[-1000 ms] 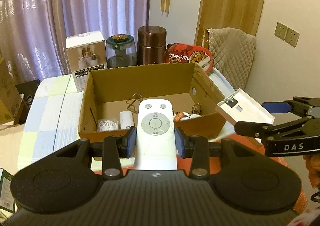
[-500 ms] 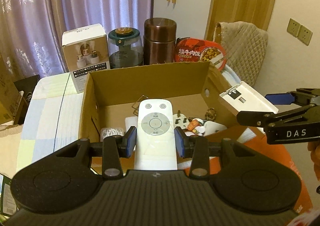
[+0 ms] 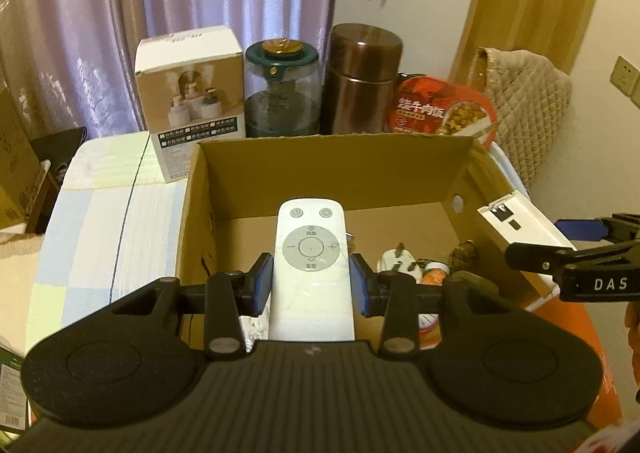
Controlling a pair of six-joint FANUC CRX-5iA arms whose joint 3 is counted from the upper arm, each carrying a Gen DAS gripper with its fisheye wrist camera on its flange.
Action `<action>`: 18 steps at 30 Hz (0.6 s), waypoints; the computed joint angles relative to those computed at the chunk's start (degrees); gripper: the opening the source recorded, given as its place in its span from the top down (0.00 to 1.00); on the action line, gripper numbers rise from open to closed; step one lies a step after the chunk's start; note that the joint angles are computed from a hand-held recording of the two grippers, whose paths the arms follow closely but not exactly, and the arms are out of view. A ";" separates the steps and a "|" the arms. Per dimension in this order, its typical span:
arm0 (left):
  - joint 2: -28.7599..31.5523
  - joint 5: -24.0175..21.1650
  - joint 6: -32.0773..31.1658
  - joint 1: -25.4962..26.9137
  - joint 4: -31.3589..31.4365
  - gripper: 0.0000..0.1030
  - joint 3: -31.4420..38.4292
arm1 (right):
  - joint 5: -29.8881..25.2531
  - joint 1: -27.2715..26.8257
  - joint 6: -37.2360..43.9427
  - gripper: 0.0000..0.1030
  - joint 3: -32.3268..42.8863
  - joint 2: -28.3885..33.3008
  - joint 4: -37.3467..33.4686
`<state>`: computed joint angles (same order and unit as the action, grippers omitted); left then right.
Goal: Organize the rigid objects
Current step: 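Lift the remote and lid and carry them over the cardboard box, then lower both tools into the box and open them to release the remote and lid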
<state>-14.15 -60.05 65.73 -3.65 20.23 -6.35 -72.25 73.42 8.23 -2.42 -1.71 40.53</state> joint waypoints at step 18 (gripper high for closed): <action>3.13 3.71 0.30 -0.11 -1.38 0.66 -1.81 | 2.45 -2.58 0.70 0.18 -0.86 2.10 -1.07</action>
